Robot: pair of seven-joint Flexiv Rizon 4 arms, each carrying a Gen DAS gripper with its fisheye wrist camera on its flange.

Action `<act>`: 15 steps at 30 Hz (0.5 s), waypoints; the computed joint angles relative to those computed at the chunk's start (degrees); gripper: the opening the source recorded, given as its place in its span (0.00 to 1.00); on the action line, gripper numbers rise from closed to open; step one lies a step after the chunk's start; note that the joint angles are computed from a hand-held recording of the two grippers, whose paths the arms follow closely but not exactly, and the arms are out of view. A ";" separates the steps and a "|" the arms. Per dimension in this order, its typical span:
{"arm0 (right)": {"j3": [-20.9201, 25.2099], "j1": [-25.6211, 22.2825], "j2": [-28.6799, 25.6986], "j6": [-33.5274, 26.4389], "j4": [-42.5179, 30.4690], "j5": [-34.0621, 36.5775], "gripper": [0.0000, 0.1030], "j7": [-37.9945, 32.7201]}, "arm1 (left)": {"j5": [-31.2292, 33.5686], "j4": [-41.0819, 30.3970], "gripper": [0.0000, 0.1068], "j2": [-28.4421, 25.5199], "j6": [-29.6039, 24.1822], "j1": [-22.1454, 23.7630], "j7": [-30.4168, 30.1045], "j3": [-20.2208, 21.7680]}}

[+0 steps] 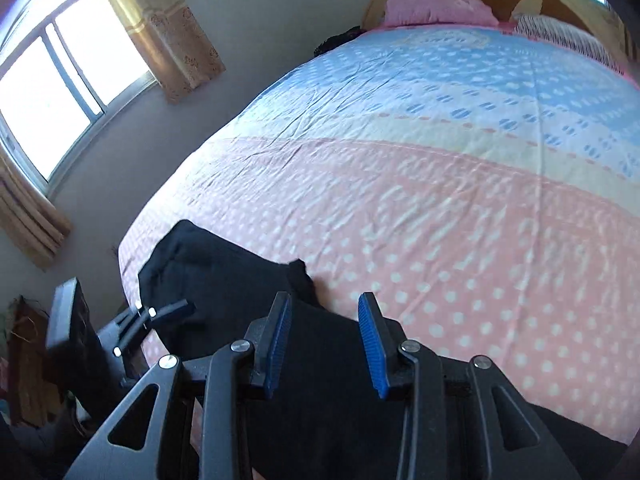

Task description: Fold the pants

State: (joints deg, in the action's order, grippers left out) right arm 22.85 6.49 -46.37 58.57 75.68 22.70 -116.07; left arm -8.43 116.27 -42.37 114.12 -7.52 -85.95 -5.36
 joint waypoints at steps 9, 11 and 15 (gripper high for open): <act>0.13 2.51 -10.53 -15.70 -15.71 1.42 0.36 9.54 | 7.55 4.27 0.77 0.59 5.77 10.20 -6.56 -8.14; 0.38 2.35 -12.84 -18.91 -19.29 3.38 0.36 11.26 | 8.57 4.56 0.80 0.55 7.69 11.04 -8.62 -7.88; 0.20 2.38 -14.17 -19.97 -21.86 6.41 0.09 11.60 | 2.89 2.31 0.86 0.26 2.79 4.75 -7.71 -1.68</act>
